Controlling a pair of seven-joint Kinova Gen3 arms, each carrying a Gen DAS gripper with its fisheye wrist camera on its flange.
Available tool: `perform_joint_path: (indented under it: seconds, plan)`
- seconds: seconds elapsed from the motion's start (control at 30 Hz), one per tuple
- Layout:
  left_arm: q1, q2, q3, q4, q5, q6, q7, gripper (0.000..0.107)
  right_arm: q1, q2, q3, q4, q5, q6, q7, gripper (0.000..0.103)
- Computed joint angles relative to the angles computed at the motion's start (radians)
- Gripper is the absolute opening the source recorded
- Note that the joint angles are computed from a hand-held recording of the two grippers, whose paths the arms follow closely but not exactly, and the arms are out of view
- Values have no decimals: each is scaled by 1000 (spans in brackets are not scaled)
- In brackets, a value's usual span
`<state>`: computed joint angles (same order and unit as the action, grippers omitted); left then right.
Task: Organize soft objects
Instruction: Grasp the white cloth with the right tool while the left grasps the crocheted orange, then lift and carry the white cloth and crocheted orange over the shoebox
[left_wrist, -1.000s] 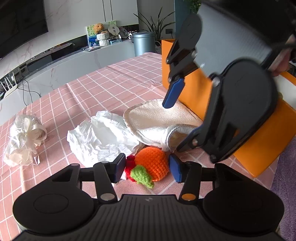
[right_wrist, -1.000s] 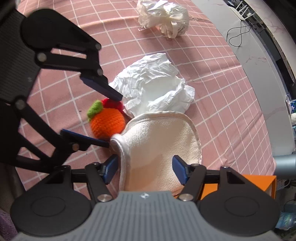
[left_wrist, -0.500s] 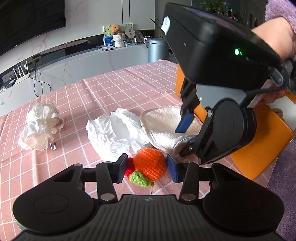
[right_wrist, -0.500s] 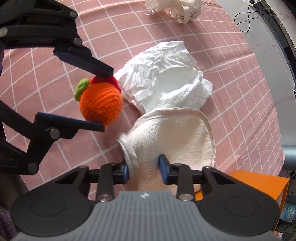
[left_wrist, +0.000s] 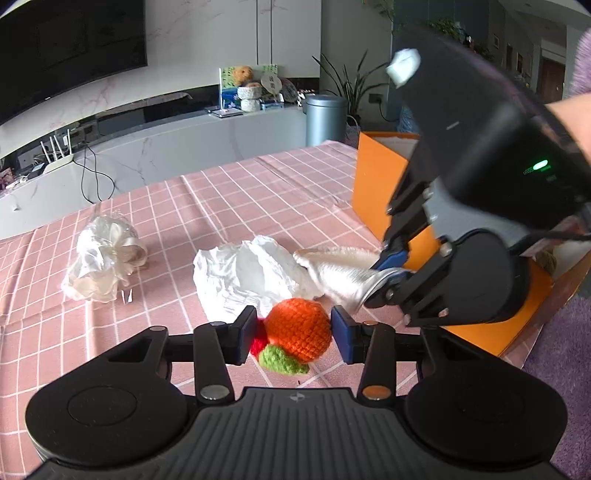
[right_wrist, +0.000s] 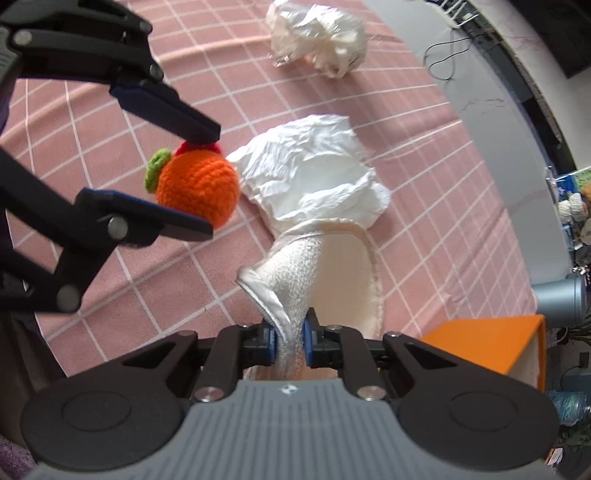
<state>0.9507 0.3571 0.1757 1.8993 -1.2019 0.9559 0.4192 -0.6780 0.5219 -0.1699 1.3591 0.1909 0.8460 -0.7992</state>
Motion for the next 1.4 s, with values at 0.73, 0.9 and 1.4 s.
perform_joint_path:
  seconds: [0.73, 0.9, 1.4]
  plan:
    - [89, -10, 49, -39, -10, 206, 49, 41, 294, -273, -129, 290, -469, -246, 149, 11]
    - [103, 0, 51, -82, -22, 240, 5, 41, 358, -326, -140, 328, -606, -260, 282, 11]
    - [102, 48, 10, -238, -103, 197, -247, 41, 407, -423, -35, 377, -731, -301, 483, 11]
